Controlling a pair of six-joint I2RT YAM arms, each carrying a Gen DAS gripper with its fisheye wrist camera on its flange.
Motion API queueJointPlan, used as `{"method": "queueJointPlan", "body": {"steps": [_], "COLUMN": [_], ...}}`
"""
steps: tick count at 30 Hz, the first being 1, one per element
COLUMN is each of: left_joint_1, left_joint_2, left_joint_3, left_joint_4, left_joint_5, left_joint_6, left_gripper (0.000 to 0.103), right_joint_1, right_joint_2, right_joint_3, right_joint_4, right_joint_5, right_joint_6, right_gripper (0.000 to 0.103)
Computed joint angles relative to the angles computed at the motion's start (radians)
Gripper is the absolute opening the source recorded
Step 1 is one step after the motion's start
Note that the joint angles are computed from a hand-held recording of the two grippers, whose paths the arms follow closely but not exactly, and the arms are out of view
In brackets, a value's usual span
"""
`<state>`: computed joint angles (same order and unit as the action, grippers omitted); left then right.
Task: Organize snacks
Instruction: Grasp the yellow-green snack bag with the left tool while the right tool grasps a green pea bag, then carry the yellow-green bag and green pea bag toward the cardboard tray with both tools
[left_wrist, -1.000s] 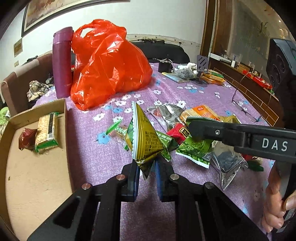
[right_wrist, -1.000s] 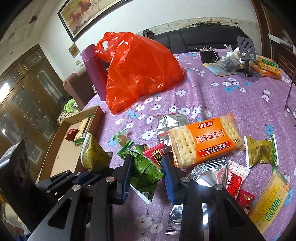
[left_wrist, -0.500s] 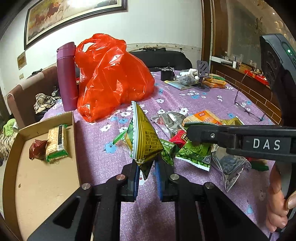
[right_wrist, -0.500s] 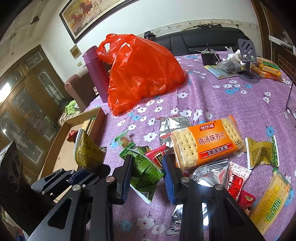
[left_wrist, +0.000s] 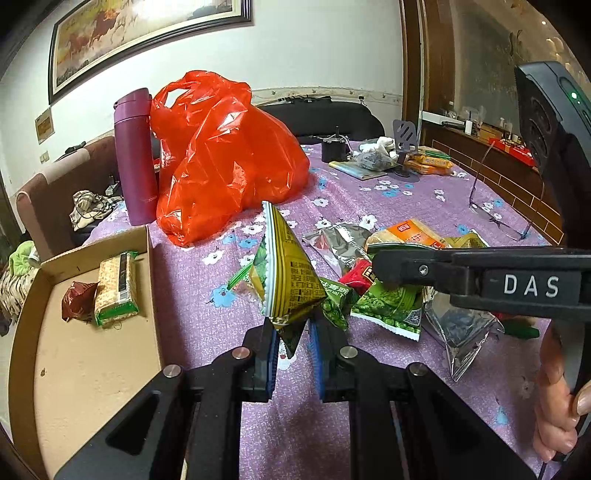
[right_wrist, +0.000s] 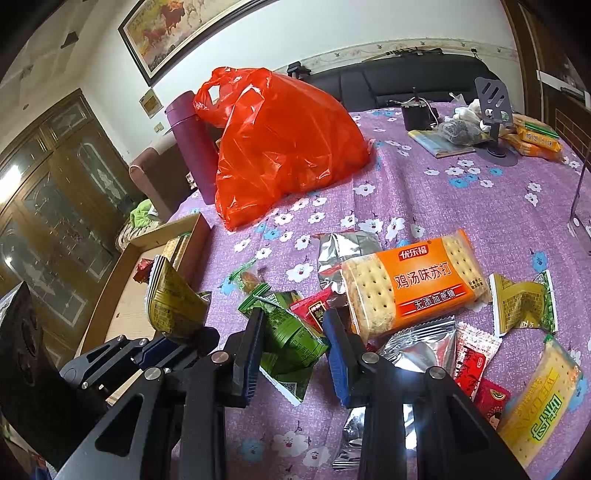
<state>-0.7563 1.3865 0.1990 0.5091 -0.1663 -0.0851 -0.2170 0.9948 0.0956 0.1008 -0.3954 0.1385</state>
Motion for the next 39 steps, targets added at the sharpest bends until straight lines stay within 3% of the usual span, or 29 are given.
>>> {"method": "queueJointPlan", "body": {"steps": [39], "left_joint_1": [-0.001], "left_joint_2": [-0.048], "left_joint_3": [-0.016], "left_joint_4": [-0.012], "left_joint_5": [-0.023], "left_joint_6": [-0.005], "left_gripper": [0.014], "right_joint_1": [-0.007], "right_joint_2": [-0.032], "right_joint_3": [-0.008], "right_joint_4": [-0.002], "right_joint_5": [-0.002], "right_joint_6": [0.008], "right_gripper": [0.035]}}
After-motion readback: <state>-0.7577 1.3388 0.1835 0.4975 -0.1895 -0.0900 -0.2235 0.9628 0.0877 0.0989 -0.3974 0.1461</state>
